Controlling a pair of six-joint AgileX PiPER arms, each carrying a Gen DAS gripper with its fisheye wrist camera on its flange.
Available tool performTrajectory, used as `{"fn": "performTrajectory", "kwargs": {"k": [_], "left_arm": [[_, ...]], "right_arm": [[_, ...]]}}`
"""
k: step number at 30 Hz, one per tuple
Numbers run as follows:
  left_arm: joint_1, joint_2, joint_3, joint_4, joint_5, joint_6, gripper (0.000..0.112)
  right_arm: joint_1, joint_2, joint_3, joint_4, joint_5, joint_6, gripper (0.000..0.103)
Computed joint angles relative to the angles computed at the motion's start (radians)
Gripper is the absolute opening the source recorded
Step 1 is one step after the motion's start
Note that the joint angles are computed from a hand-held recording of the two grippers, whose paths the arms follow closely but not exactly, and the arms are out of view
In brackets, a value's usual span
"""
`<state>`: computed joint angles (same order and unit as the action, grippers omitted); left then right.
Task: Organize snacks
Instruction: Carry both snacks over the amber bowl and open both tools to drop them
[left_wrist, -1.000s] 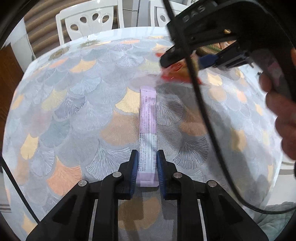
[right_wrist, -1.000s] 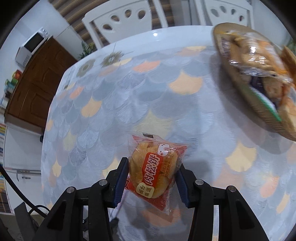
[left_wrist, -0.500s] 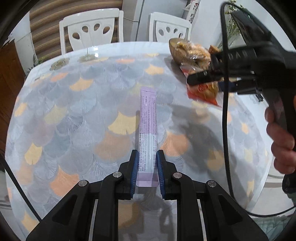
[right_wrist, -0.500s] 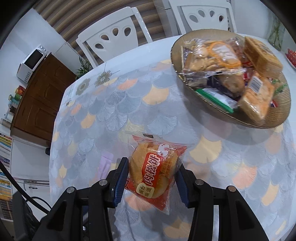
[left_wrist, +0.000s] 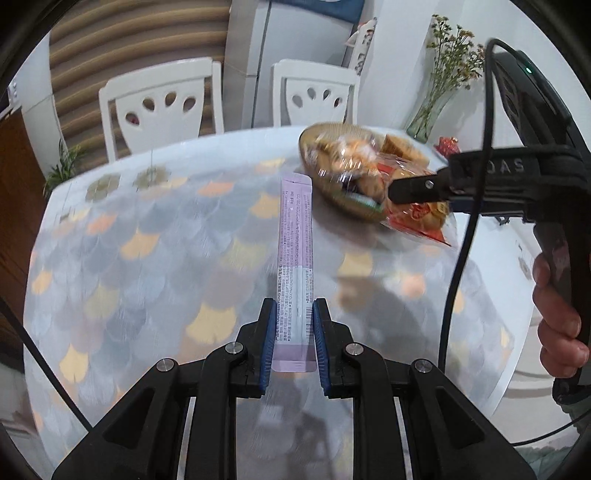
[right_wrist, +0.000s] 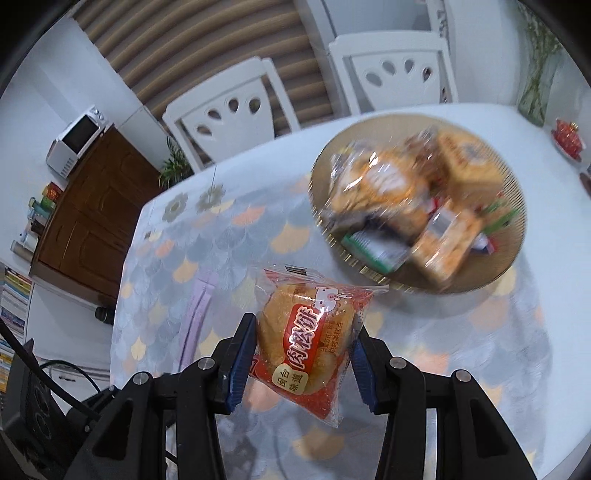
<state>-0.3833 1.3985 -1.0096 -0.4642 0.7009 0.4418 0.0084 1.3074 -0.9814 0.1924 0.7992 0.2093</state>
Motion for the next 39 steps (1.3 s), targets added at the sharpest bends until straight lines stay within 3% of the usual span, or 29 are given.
{"fn": "performTrajectory", "kwargs": {"k": [6,13,17,22,28,29,31,32,39], "left_arm": [[-0.113,0.131,-0.190,0.087,-0.022,-0.125,0.017],[-0.238,0.375,-0.529,0.193,-0.002,-0.250,0.017],[-0.291,0.531,-0.754,0.269,0.059,-0.354,0.017],[-0.333,0.670,-0.954,0.294,0.123,-0.420,0.017],[-0.367,0.791,-1.135,0.323,0.180,-0.484,0.019],[-0.368,0.807,-1.161,0.315,0.197,-0.487,0.019],[-0.364,0.870,-1.275,0.299,0.283,-0.508,0.043],[-0.362,0.887,-1.301,0.298,0.304,-0.528,0.061],[-0.343,0.796,-1.141,0.251,0.224,-0.528,0.062]], "right_arm": [[-0.130,-0.019,-0.080,-0.091,0.036,-0.068,0.047],[-0.417,0.101,-0.247,0.049,0.063,-0.335,0.047],[-0.561,0.235,-0.383,0.163,0.119,-0.461,0.047],[-0.642,0.391,-0.545,0.203,0.182,-0.498,0.047],[-0.669,0.493,-0.629,0.230,0.209,-0.528,0.047],[-0.673,0.512,-0.645,0.236,0.225,-0.529,0.052],[-0.692,0.544,-0.662,0.278,0.257,-0.538,0.057],[-0.702,0.554,-0.664,0.289,0.261,-0.532,0.057],[-0.757,0.550,-0.632,0.352,0.289,-0.569,0.057]]}}
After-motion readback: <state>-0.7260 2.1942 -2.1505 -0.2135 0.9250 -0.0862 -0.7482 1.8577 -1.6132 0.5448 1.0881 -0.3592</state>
